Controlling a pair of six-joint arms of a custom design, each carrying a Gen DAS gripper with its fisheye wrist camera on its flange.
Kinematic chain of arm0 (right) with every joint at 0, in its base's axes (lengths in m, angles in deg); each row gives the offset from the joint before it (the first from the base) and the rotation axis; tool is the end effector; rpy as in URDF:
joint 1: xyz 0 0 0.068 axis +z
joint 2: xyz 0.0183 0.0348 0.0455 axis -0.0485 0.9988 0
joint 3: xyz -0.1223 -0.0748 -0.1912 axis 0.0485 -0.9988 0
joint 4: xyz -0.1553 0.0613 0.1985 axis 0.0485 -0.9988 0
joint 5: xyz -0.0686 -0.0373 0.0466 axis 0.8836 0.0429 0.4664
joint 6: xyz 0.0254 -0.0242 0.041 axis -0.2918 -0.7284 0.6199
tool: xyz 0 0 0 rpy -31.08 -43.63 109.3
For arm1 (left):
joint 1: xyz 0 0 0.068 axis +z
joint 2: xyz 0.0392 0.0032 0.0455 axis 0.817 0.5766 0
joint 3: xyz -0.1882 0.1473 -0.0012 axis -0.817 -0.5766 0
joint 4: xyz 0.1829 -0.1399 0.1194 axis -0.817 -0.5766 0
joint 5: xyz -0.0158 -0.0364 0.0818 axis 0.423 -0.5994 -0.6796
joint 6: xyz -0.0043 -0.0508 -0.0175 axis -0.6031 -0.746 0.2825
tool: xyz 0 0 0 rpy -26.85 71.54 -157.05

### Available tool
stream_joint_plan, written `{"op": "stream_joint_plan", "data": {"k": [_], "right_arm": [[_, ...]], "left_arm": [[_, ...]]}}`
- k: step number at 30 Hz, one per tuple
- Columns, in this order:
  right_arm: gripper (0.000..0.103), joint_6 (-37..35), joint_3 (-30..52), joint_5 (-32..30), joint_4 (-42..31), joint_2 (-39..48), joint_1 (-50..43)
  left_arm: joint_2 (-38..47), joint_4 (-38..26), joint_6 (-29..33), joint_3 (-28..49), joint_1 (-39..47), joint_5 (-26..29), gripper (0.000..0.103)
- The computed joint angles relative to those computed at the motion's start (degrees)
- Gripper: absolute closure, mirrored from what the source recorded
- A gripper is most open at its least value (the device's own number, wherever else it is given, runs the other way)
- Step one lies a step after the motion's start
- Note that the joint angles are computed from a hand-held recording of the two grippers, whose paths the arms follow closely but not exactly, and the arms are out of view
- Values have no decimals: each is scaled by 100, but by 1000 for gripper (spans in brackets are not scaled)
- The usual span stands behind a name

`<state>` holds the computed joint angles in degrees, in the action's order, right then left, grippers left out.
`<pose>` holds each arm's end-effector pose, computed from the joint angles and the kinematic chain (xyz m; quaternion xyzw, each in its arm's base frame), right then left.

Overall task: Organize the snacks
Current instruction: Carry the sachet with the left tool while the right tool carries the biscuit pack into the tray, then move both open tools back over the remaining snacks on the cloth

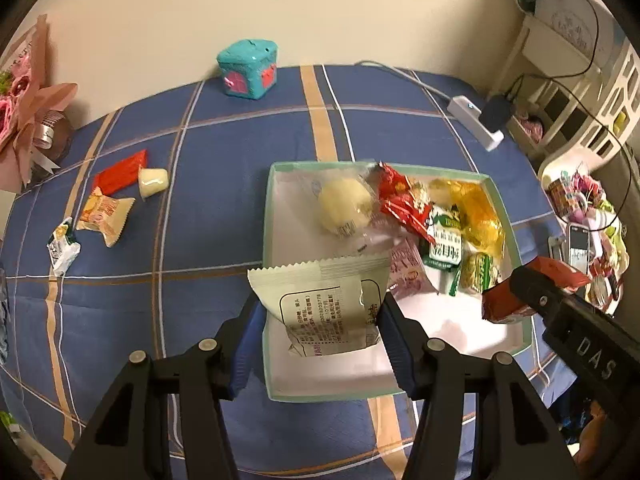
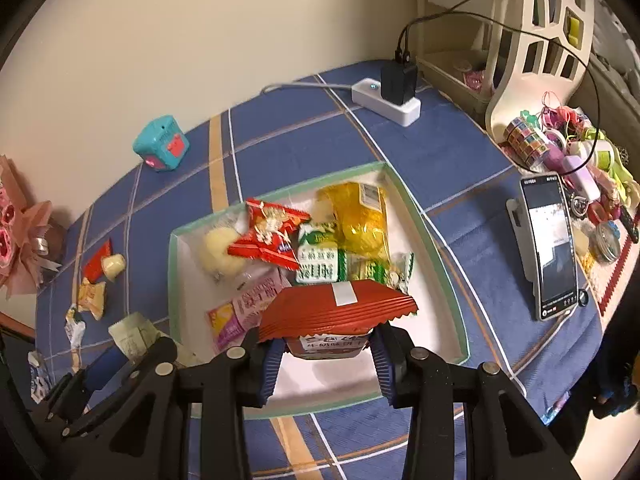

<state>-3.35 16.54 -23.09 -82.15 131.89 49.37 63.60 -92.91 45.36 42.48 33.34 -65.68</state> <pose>0.1490 0.1695 0.2821 0.2406 0.9470 -0.0006 0.2127 0.1934 -0.0772 0.2494 0.1167 0.9726 -0.0651 0.1904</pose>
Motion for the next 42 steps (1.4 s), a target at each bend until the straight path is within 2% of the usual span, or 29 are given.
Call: {"op": "stream_joint_plan", "data": {"k": [11,24,25,28,30,32,42], "right_arm": [[61,-238,-817,-817,650,39,-275],[60,-510,-1109,-1323,1121,175,-533],[58,-502,-1115,-1321,1136,148,-542],[43,-457,-1098,-1244,1100,98,-553],[41,-419,-1095,-1198,1082,50,-574],[37,-414,-1095,-1172,1088,5,-603],[34,-397,-902,-932,945,-37,-541]], "left_arm": [[474,95,-69,-310,-69,95,44],[701,263,-195,-460,-116,-54,44],[689,261,-208,-455,-104,-57,44],[677,230,-202,-415,-69,-77,40],[656,221,-217,-392,-15,-102,32],[610,188,-201,-358,49,-112,29],[538,140,-45,-127,537,-35,27]]}}
